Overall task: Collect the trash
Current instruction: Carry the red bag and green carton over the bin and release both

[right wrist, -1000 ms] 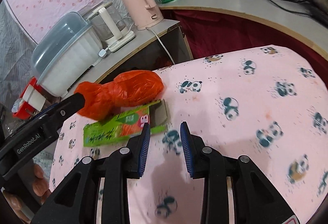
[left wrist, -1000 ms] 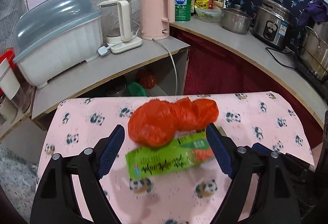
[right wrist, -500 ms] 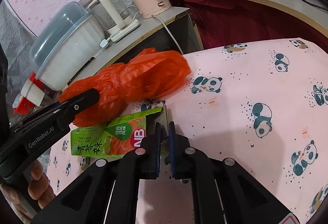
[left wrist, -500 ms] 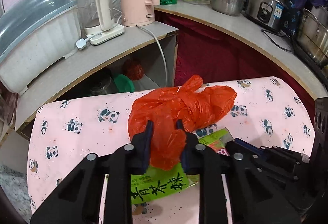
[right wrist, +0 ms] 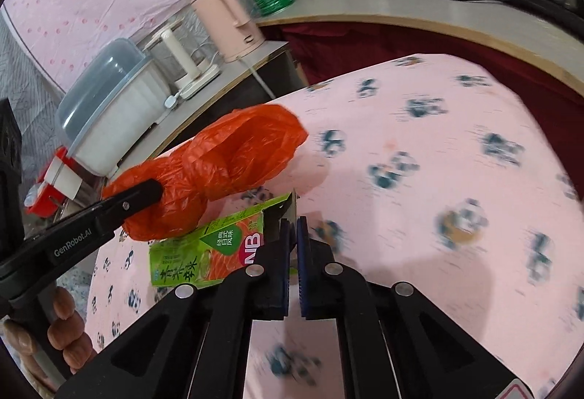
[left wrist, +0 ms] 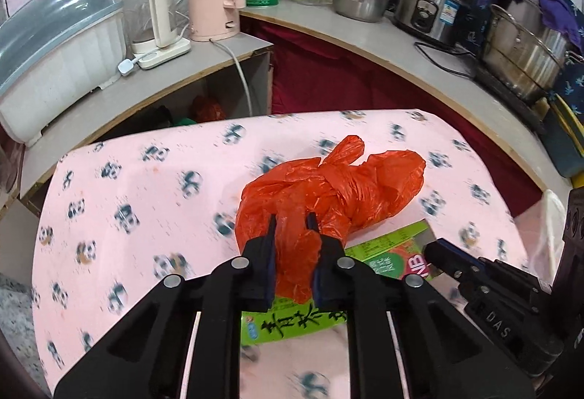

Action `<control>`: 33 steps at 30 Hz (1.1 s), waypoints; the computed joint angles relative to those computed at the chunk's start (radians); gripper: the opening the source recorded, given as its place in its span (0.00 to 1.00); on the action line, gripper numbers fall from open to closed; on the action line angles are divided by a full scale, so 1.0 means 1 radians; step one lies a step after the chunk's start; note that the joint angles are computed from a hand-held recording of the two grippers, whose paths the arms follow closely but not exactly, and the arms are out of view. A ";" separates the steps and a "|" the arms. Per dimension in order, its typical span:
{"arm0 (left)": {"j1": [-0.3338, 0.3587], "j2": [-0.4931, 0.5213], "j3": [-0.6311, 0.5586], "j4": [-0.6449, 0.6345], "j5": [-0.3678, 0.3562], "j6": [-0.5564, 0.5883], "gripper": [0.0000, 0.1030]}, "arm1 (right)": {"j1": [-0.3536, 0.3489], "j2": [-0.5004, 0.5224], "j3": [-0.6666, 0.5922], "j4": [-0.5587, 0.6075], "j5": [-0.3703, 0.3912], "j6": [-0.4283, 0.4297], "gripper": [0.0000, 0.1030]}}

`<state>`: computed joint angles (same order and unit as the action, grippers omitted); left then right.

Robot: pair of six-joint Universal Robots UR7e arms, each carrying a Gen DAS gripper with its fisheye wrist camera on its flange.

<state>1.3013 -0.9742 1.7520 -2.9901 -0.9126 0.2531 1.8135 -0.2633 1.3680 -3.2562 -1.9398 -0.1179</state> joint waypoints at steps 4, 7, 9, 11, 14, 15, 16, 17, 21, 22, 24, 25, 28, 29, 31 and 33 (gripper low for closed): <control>-0.057 -0.034 0.093 -0.011 0.004 -0.054 0.13 | 0.000 -0.100 0.165 -0.127 -0.040 0.003 0.03; -0.107 -0.049 0.153 -0.029 0.017 -0.081 0.13 | -0.004 -0.173 0.278 -0.213 -0.063 0.007 0.02; -0.144 -0.057 0.191 -0.033 0.017 -0.105 0.13 | -0.007 -0.221 0.350 -0.275 -0.078 0.002 0.02; -0.184 -0.060 0.224 -0.043 0.022 -0.124 0.13 | -0.014 -0.269 0.420 -0.333 -0.084 0.000 0.02; -0.244 -0.055 0.259 -0.049 0.029 -0.160 0.13 | -0.025 -0.334 0.509 -0.412 -0.090 -0.006 0.02; -0.266 -0.049 0.268 -0.051 0.034 -0.169 0.13 | -0.027 -0.353 0.530 -0.434 -0.091 -0.007 0.02; -0.281 -0.044 0.272 -0.051 0.037 -0.175 0.13 | -0.032 -0.376 0.558 -0.459 -0.090 -0.009 0.02; -0.303 -0.037 0.277 -0.050 0.040 -0.187 0.13 | -0.037 -0.401 0.586 -0.485 -0.088 -0.012 0.02; -0.373 -0.001 0.285 -0.044 0.046 -0.220 0.13 | -0.054 -0.478 0.671 -0.583 -0.093 -0.029 0.02; -0.388 0.008 0.285 -0.042 0.046 -0.225 0.13 | -0.058 -0.495 0.691 -0.608 -0.095 -0.033 0.02; -0.418 0.035 0.278 -0.033 0.044 -0.239 0.13 | -0.071 -0.535 0.734 -0.664 -0.106 -0.042 0.02; -0.428 0.047 0.274 -0.030 0.041 -0.243 0.13 | -0.078 -0.552 0.754 -0.691 -0.110 -0.044 0.02; -0.459 0.092 0.255 -0.015 0.031 -0.255 0.13 | -0.109 -0.604 0.811 -0.746 -0.104 -0.039 0.02; -0.466 0.104 0.248 -0.009 0.025 -0.258 0.13 | -0.118 -0.615 0.824 -0.761 -0.103 -0.038 0.02; -0.479 0.129 0.232 0.000 0.013 -0.260 0.13 | -0.139 -0.640 0.849 -0.789 -0.103 -0.035 0.02; -0.493 0.159 0.217 0.005 0.007 -0.257 0.13 | -0.157 -0.657 0.867 -0.815 -0.103 -0.032 0.02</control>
<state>0.8081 -0.8155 1.9689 -2.9849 -0.9059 -0.0038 1.6560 -0.9207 2.2354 -4.0715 -2.0425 -0.1504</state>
